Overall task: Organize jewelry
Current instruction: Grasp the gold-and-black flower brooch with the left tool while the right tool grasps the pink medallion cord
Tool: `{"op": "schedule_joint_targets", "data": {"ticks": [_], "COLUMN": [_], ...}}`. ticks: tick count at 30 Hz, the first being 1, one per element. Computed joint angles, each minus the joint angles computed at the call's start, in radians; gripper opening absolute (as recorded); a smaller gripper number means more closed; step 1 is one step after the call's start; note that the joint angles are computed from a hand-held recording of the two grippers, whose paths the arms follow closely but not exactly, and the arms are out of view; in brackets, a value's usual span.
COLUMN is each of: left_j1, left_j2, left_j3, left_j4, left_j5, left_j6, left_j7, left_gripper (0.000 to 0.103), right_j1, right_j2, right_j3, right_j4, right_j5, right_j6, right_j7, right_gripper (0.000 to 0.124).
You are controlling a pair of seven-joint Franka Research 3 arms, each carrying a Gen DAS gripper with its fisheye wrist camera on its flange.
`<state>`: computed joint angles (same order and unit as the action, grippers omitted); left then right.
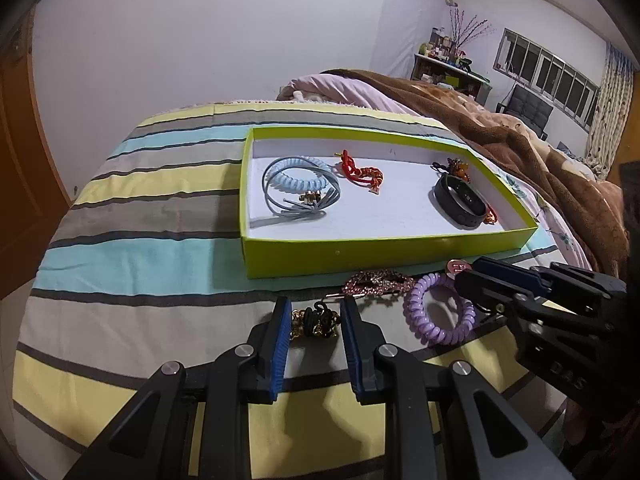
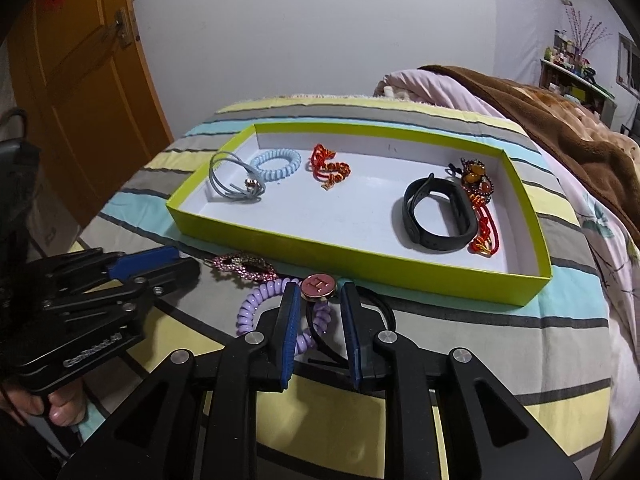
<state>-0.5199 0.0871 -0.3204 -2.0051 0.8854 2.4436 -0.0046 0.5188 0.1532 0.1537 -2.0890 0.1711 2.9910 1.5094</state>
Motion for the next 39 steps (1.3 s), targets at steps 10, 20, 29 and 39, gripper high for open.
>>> {"op": "schedule_joint_targets", "data": {"ticks": [10, 20, 29, 39], "left_j1": [0.012, 0.023, 0.023, 0.017], "left_j2": [-0.053, -0.071, -0.086, -0.115], "left_j3": [-0.01, -0.022, -0.031, -0.05], "left_j4": [-0.061, -0.089, -0.106, -0.111], "left_j5": [0.017, 0.019, 0.023, 0.089], "left_j6": [0.029, 0.047, 0.039, 0.034], "left_j7": [-0.058, -0.076, -0.088, -0.136], "left_gripper": [0.025, 0.025, 0.025, 0.025], "right_j1": [0.073, 0.1, 0.03, -0.022], "right_j2": [0.024, 0.045, 0.005, -0.095], "right_j3": [-0.087, -0.12, -0.053, 0.002], "right_j4": [0.044, 0.088, 0.018, -0.107], "right_j5": [-0.279, -0.479, -0.319, -0.1], "right_j6": [-0.054, -0.095, -0.035, 0.06], "right_j7": [0.209, 0.393, 0.279, 0.106], "right_gripper": [0.022, 0.023, 0.021, 0.021]}}
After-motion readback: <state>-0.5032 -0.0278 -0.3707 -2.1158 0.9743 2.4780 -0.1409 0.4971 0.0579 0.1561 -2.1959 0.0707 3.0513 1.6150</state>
